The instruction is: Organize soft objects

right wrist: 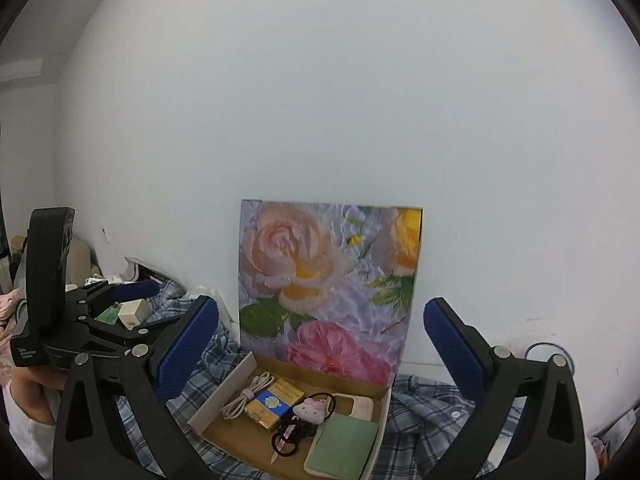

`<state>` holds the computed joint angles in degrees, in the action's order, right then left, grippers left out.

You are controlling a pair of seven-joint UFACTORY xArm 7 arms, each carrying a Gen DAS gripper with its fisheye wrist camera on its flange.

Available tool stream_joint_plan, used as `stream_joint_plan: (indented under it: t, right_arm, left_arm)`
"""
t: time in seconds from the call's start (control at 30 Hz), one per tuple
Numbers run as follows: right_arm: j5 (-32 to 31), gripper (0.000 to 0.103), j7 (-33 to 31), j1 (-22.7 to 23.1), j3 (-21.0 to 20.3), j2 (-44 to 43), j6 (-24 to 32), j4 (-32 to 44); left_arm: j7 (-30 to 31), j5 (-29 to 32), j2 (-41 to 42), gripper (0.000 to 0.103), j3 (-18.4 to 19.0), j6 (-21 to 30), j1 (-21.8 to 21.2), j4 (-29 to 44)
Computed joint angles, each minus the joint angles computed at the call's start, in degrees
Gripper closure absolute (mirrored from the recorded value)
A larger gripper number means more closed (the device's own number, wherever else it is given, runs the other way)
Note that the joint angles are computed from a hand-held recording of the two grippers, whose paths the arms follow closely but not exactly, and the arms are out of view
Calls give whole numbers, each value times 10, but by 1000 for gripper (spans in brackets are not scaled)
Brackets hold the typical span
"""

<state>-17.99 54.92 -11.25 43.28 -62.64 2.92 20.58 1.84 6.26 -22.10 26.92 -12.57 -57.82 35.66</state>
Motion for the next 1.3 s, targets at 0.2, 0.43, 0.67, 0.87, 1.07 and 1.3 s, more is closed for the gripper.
stream_joint_plan:
  t: [0.2, 0.43, 0.67, 0.87, 1.07, 1.3]
  right_arm:
    - [-6, 1, -14, 51, -25, -47, 58, 7]
    - [-14, 1, -19, 106, -40, -102, 117, -5]
    - [-18, 1, -13, 160, -42, -143, 176, -18]
    - [-18, 1, 5, 215, -32, -174, 236, -35]
    - [-22, 1, 71, 266, 13, -233, 299, -56]
    - [-39, 1, 111, 338, 24, -227, 334, -88]
  left_arm:
    - [6, 3, -35, 0, -62, -1, 49, -13]
    - [26, -13, -93, 0, -81, 24, 50, -42]
    - [52, -39, -150, 0, -148, 41, 88, -85]
    - [62, -58, -193, 0, -176, 58, 91, -116]
    - [76, -70, -212, 0, -171, 63, 62, -151]
    - [74, -80, -180, 0, -185, 60, 56, -175]
